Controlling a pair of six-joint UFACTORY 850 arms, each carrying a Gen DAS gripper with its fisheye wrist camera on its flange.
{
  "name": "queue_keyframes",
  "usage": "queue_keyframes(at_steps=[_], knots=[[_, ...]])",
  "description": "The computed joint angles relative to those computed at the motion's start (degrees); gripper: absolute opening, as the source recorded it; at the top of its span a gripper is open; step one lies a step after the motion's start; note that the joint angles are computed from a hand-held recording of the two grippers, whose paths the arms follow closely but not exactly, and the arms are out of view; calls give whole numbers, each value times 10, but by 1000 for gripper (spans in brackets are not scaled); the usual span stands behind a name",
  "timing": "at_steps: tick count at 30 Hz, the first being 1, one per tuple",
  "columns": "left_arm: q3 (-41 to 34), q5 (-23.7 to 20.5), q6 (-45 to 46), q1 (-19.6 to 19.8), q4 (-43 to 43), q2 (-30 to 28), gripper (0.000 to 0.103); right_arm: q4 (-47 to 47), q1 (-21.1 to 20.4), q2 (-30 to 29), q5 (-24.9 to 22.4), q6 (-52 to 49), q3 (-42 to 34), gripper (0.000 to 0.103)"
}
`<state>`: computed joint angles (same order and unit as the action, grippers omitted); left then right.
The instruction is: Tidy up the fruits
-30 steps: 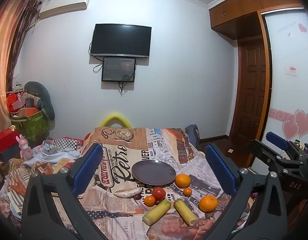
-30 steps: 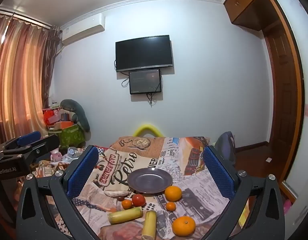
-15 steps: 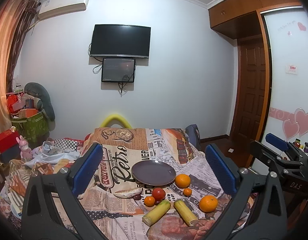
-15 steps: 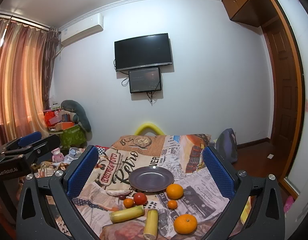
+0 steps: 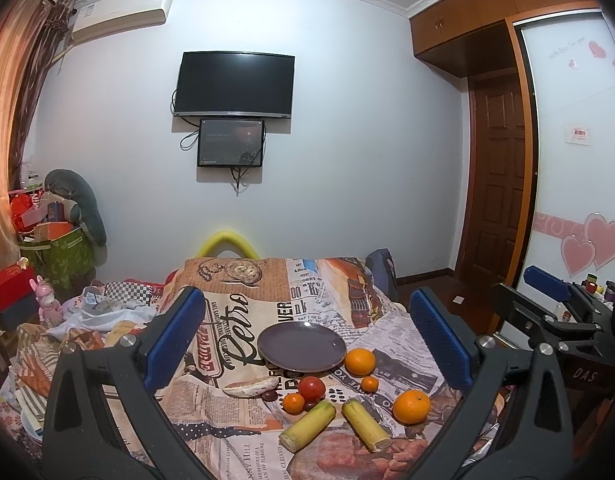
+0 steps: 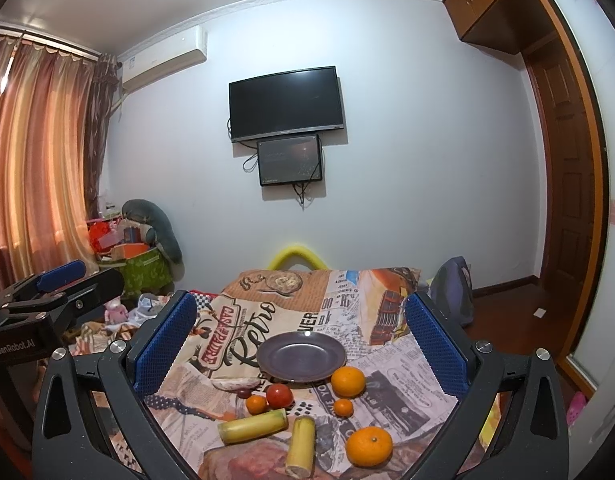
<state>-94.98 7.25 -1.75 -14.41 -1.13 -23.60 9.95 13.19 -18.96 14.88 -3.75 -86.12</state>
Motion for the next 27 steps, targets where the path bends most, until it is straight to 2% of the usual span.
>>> queue_keyframes(at_steps=[27], knots=[[2, -4, -35, -2, 32, 4, 103, 28, 4, -2, -1, -33, -2, 103]])
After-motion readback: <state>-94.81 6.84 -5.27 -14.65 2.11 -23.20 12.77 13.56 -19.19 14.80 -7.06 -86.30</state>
